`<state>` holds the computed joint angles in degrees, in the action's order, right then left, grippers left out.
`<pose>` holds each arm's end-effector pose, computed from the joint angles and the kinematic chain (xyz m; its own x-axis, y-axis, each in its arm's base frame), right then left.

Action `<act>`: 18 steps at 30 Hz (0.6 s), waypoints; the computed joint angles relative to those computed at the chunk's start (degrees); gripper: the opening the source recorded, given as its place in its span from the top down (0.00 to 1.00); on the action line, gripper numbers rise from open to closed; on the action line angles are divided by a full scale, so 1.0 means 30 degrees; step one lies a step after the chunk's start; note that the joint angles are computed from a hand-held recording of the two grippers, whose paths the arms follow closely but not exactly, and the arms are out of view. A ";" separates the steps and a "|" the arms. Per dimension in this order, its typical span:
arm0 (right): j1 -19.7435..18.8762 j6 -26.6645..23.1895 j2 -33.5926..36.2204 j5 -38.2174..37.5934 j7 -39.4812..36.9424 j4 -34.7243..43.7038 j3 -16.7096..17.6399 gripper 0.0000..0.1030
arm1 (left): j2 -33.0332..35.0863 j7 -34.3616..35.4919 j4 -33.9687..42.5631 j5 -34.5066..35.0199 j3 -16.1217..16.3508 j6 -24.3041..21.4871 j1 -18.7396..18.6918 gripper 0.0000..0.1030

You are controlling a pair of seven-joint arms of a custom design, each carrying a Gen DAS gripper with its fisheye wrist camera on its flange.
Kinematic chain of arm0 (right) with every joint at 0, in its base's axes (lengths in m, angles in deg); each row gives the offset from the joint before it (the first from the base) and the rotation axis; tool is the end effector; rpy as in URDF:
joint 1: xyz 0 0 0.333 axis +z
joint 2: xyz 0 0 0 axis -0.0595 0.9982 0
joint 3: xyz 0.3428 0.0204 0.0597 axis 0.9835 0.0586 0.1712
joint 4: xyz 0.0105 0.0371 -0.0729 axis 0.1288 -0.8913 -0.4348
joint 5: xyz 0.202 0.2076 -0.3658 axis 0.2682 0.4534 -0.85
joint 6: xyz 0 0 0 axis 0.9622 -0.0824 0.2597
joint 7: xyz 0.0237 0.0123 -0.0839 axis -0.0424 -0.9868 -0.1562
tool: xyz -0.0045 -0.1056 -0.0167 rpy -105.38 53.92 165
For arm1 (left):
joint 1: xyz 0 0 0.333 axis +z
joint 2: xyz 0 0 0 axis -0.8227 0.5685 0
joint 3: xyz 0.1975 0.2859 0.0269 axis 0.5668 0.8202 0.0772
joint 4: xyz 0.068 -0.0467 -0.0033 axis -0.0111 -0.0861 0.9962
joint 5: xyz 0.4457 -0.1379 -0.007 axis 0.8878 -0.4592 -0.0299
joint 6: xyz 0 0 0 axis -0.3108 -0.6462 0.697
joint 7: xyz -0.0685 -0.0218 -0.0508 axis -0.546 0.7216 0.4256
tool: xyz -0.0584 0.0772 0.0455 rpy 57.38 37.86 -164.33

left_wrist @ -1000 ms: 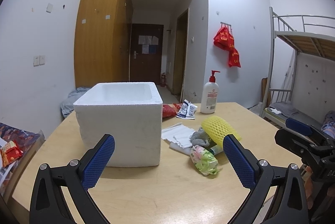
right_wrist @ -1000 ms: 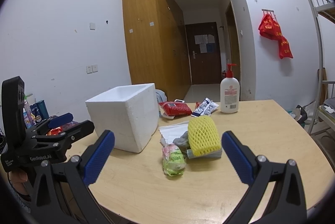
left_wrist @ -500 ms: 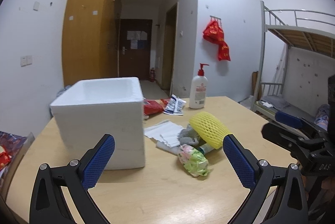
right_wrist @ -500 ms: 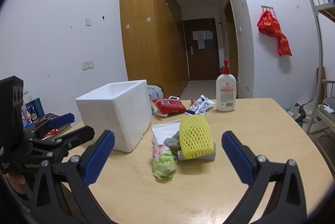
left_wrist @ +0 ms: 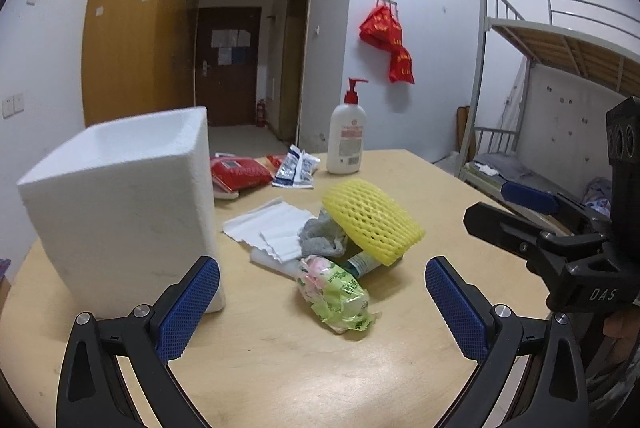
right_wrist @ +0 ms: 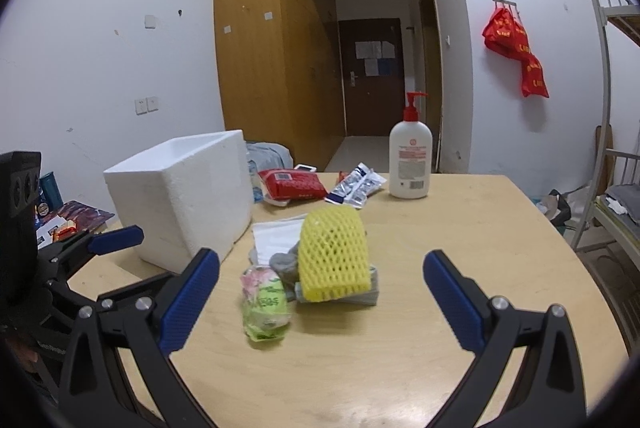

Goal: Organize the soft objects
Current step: 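Close the right gripper on the yellow foam net while the left gripper approaches the green bag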

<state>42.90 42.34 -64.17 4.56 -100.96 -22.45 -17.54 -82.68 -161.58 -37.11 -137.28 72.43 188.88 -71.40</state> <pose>0.4678 0.5449 0.4153 -0.3443 -0.9363 -0.0689 -0.3209 0.1864 -0.9286 0.5661 -0.3031 0.4218 -0.8378 -0.5383 0.0913 -0.3107 0.3325 -0.8905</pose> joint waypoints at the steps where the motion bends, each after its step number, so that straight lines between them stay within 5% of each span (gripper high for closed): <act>1: -0.0071 0.0121 -0.0059 0.0093 0.0027 -0.0090 -0.0020 0.00 | 0.0091 -0.0365 0.0058 0.0379 -0.0002 -0.0031 -0.0014 0.00; 18: -0.1751 0.3687 -0.0512 0.1245 -0.0776 -0.0859 -0.0242 0.11 | 0.2402 -0.6814 0.1728 0.7047 -0.0686 0.0266 -0.0086 0.00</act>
